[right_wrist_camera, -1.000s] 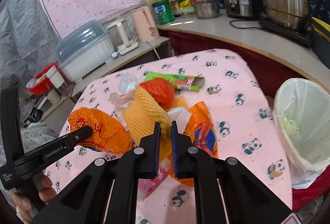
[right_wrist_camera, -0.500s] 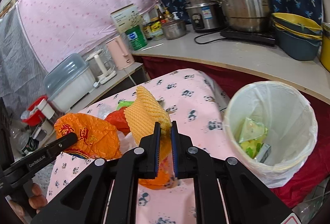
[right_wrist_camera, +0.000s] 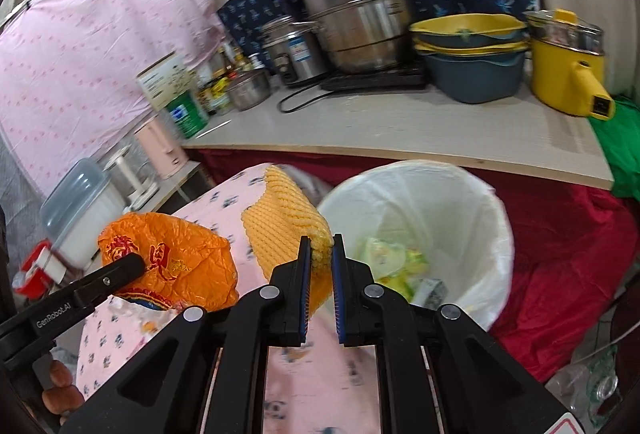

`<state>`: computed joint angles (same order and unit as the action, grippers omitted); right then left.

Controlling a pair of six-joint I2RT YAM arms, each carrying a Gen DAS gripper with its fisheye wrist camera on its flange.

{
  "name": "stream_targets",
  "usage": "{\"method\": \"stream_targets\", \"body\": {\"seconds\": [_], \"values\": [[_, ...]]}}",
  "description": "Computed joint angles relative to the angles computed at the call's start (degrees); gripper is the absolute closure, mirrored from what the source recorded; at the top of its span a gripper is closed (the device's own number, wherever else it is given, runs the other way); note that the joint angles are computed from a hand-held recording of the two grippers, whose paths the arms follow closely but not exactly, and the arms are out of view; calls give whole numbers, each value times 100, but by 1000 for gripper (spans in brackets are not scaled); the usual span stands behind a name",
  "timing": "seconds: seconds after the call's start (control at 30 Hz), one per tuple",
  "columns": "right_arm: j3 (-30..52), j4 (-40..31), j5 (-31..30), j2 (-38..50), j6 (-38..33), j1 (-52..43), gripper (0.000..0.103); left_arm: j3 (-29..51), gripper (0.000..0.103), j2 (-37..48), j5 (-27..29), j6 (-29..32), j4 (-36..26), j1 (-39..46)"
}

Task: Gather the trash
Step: 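Carry the sponge and orange bag to the bin and release both inside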

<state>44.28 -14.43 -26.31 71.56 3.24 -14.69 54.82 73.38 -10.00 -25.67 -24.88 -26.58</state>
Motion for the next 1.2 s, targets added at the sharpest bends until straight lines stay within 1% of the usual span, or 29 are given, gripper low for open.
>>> {"method": "stream_targets", "body": {"seconds": [0.17,0.27,0.33,0.43,0.63,0.67,0.7,0.73,0.77,0.87,0.97,1.1,1.13,1.17,1.2], "values": [[37,117,-143,348,-183,-712,93,473,72,754,54,-60,304,-458],[75,181,-196,575,-283,-1040,93,738,72,1148,213,-88,424,-580],[129,229,-225,727,-311,-1216,93,942,71,1417,315,-80,437,-629],[185,283,-244,874,-334,-1412,93,1236,71,1782,319,-29,411,-733],[218,369,-159,1055,-301,-1515,93,1592,64,2290,460,-48,456,-772],[236,378,-138,1112,-288,-1489,93,1665,61,2376,436,-46,412,-773],[247,388,-122,1154,-284,-1472,93,1710,60,2440,400,-57,383,-770],[262,398,-105,1191,-276,-1443,93,1720,60,2478,383,-66,383,-760],[260,427,-84,1217,-271,-1401,92,1720,57,2509,366,-82,377,-740],[251,534,57,1277,-274,-1236,92,1628,40,2495,251,-116,419,-696],[302,556,53,1379,-230,-1146,92,1510,40,2416,59,-53,429,-675],[350,585,78,1446,-199,-965,88,1286,38,2229,-75,-112,439,-583],[356,579,86,1445,-197,-913,86,1250,37,2197,-91,-128,431,-556],[341,599,100,1420,-181,-864,80,1191,36,2143,-122,-142,426,-530],[307,637,123,1374,-165,-827,76,1141,32,2097,-163,-144,421,-510]]}}
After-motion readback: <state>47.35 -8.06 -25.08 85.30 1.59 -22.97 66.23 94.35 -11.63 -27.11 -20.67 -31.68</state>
